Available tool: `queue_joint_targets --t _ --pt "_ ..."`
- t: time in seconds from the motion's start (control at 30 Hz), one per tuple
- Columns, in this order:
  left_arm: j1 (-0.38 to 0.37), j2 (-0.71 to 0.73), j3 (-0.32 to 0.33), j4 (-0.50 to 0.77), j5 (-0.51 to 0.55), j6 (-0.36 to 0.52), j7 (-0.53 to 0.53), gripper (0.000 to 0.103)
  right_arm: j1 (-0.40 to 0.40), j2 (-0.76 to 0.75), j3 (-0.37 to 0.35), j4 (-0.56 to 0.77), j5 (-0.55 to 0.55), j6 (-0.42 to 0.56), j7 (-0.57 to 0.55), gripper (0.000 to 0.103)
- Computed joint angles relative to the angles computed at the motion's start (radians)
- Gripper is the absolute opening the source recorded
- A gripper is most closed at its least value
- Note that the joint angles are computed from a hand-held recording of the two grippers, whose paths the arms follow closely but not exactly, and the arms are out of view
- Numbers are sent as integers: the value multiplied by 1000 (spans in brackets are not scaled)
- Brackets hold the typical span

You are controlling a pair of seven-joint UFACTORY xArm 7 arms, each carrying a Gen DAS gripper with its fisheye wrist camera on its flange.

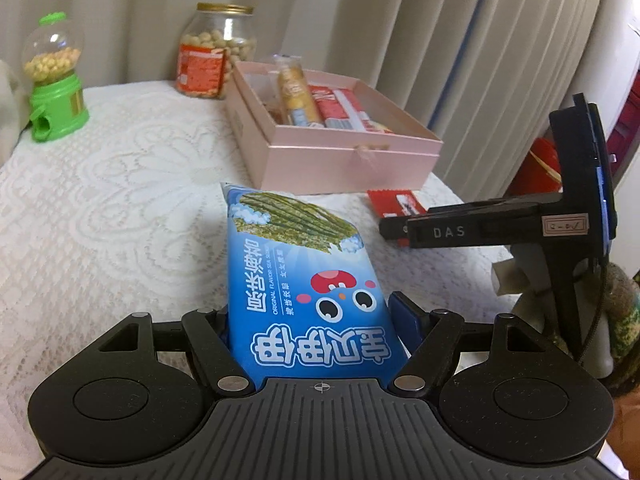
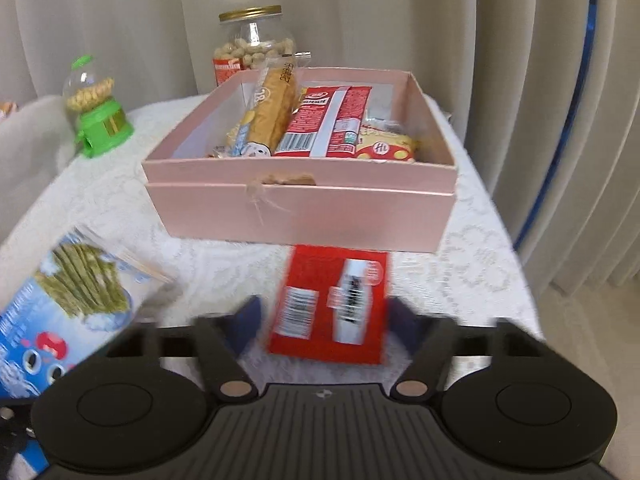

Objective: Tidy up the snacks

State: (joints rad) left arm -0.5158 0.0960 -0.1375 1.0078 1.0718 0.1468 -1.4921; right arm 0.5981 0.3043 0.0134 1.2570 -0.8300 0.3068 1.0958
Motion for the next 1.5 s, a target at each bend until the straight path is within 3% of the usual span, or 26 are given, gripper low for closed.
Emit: queue_joint_targets --t 0.07,0.17,0.5,0.57,0.67,0.73,0.87,0.97,1.13,1.23,1.33,1.5 --pt "-5 -17 -9 -8 -5 17 11 78 -6 -32 4 -30 -1 -6 -15 55" --pt "-6 -37 -28 -14 -3 39 20 78 -11 -105 8 -93 -57 -7 19 53" --pt "-16 -39 -79 44 -83 95 133 78 -116 -342 82 -244 -432 -94 356 52" --pt "-19 -33 -74 76 -94 108 153 78 -140 -348 104 -239 -415 -96 341 52" --pt "-21 -29 -55 136 -11 108 103 74 -176 -344 138 -210 -385 -87 297 52" --pt "-15 -13 -43 192 31 105 93 46 -201 -345 159 -186 -374 -83 274 52" --pt "-13 49 -11 309 43 111 104 44 -239 -331 177 -121 -333 -102 227 52" --pt "-20 103 28 367 17 98 111 34 -244 -305 178 -63 -338 -79 217 52" --pt "-17 80 73 264 -28 43 25 30 -236 -283 162 -67 -276 -98 168 52" --pt "14 59 60 172 -143 -15 64 30 -227 -261 154 -96 -232 -112 147 53" --pt "37 47 54 99 -265 -84 126 30 -213 -216 147 -118 -102 -118 72 53" --pt "69 66 -2 61 -508 -84 339 31 -173 -174 121 -171 50 -156 -10 53"
